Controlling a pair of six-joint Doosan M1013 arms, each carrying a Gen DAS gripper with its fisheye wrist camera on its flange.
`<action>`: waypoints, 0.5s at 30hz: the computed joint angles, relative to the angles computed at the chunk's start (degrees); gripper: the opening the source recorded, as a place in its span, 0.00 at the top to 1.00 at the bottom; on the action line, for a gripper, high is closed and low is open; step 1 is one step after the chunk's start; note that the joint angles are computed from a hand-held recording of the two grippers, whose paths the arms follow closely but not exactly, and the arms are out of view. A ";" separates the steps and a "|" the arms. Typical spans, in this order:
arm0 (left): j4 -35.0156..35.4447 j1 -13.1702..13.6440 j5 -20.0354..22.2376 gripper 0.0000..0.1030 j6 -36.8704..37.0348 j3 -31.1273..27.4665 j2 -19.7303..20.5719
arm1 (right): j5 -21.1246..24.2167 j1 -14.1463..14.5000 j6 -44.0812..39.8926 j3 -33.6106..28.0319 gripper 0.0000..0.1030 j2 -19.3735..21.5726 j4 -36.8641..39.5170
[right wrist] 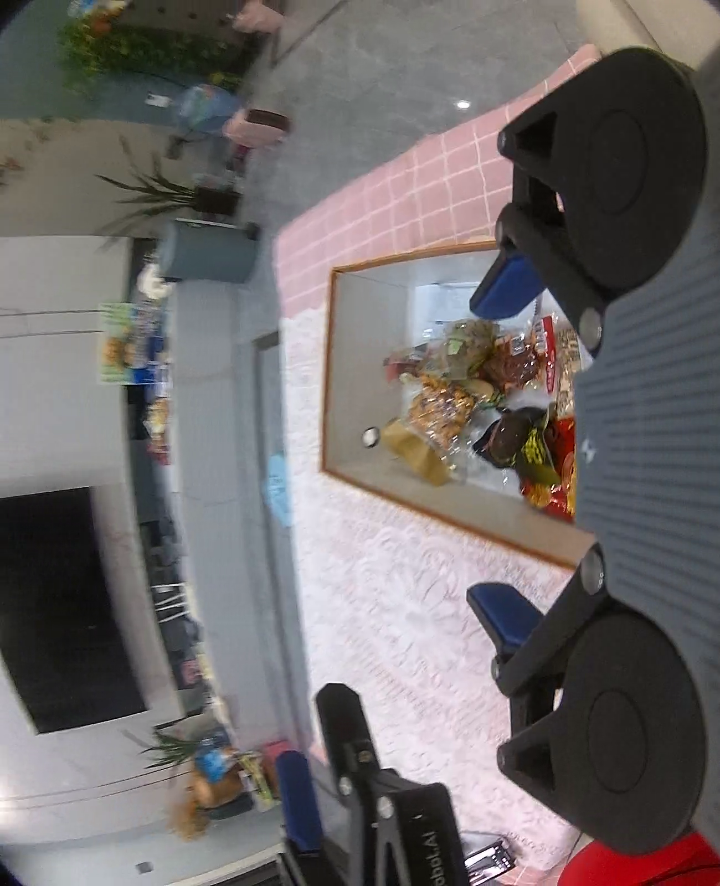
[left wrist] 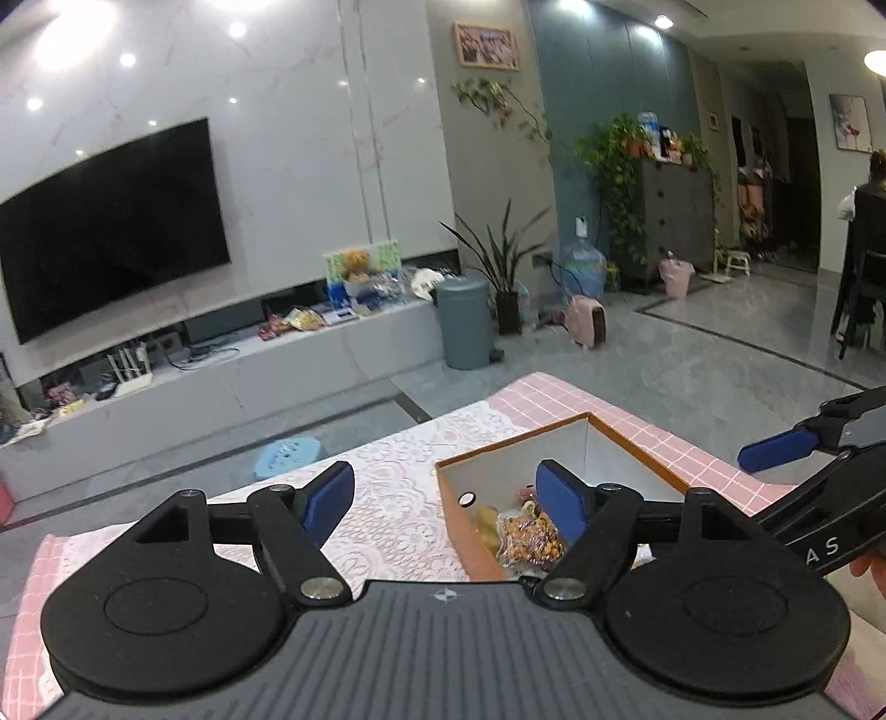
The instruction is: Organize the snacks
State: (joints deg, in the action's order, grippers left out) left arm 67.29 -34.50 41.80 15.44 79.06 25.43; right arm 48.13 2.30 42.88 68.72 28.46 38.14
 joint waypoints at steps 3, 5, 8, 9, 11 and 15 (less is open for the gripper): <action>5.00 -1.74 2.91 0.15 -6.36 2.04 -0.91 | -7.42 0.01 -7.80 7.50 0.03 -4.38 5.79; 8.44 -2.68 4.72 0.12 -10.96 3.93 -1.73 | -12.41 0.18 -13.74 12.32 0.03 -6.95 10.91; 11.29 -3.80 7.84 0.09 -15.55 5.75 -2.10 | -16.81 -0.08 -24.46 18.31 0.03 -9.78 22.44; 11.35 -4.03 8.62 0.09 -16.28 6.07 -2.04 | -17.85 -0.16 -28.43 20.00 0.03 -10.49 26.58; 10.74 -4.18 9.41 0.09 -18.13 6.76 -1.87 | -19.96 -0.22 -37.96 23.33 0.03 -11.66 36.72; 8.17 -3.66 7.88 0.09 -21.26 8.12 -1.64 | -24.06 0.49 -53.26 27.70 0.03 -12.57 51.40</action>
State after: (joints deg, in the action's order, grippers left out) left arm 75.46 -38.16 49.68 -5.83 87.18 23.78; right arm 24.07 2.79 -10.37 96.43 15.89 89.54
